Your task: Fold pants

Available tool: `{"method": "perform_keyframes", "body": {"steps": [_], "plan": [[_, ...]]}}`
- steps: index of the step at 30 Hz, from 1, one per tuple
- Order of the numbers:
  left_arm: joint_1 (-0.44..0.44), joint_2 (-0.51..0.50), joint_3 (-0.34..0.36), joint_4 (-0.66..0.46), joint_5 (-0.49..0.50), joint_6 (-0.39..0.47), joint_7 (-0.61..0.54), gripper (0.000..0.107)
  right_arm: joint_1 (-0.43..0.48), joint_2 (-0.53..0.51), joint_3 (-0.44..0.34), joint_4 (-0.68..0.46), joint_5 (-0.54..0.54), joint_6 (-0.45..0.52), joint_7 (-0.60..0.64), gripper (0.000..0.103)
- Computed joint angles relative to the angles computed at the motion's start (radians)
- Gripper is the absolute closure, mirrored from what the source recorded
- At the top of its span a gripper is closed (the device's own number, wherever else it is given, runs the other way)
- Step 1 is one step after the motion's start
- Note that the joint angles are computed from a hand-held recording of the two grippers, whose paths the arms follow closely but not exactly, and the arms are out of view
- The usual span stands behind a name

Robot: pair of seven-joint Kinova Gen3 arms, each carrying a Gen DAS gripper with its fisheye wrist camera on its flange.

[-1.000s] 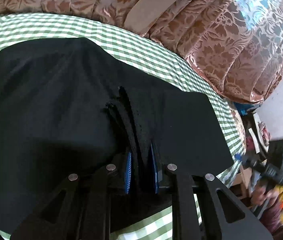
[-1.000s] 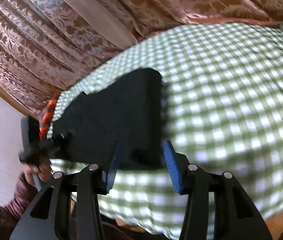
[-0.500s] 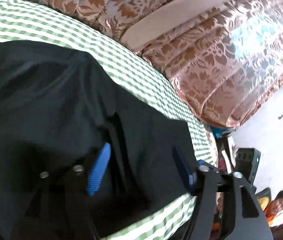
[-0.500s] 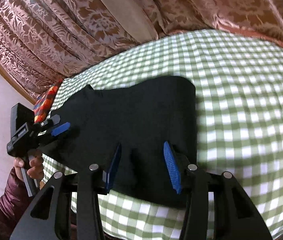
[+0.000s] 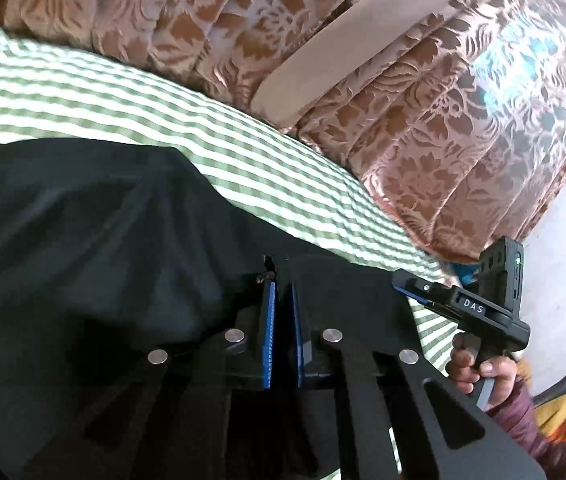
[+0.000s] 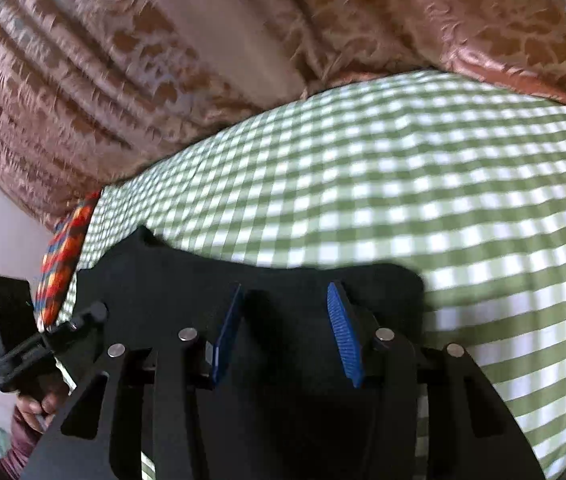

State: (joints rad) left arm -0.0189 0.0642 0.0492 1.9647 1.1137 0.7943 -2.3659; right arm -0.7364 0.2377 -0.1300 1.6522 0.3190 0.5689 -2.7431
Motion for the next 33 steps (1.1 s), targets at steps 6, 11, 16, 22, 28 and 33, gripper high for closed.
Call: {"method": "perform_keyframes", "body": {"steps": [6,11,16,22,28,33], "plan": [[-0.008,0.006,-0.011,0.048,-0.065,-0.034,0.068,0.101,-0.138,0.026,0.091,0.052,0.182,-0.039,-0.164,0.057],[-0.11,-0.045,-0.081,0.125,0.066,0.132,-0.065,0.101,-0.109,0.02,0.052,0.066,0.225,-0.051,-0.207,0.057],[-0.136,-0.093,-0.112,0.15,0.092,0.278,-0.127,0.099,-0.117,0.024,0.035,0.028,0.233,0.009,-0.211,0.048],[-0.066,-0.079,-0.062,0.144,0.067,0.229,-0.06,0.073,-0.117,-0.017,0.003,0.016,0.228,0.024,-0.214,0.046],[0.028,-0.18,-0.01,0.149,-0.117,0.013,0.074,0.106,-0.13,-0.05,-0.046,0.054,0.242,0.001,-0.229,0.046],[0.083,-0.173,0.026,0.173,-0.271,-0.133,0.193,0.105,-0.181,0.016,-0.034,0.039,0.265,0.048,-0.214,0.045]]}}
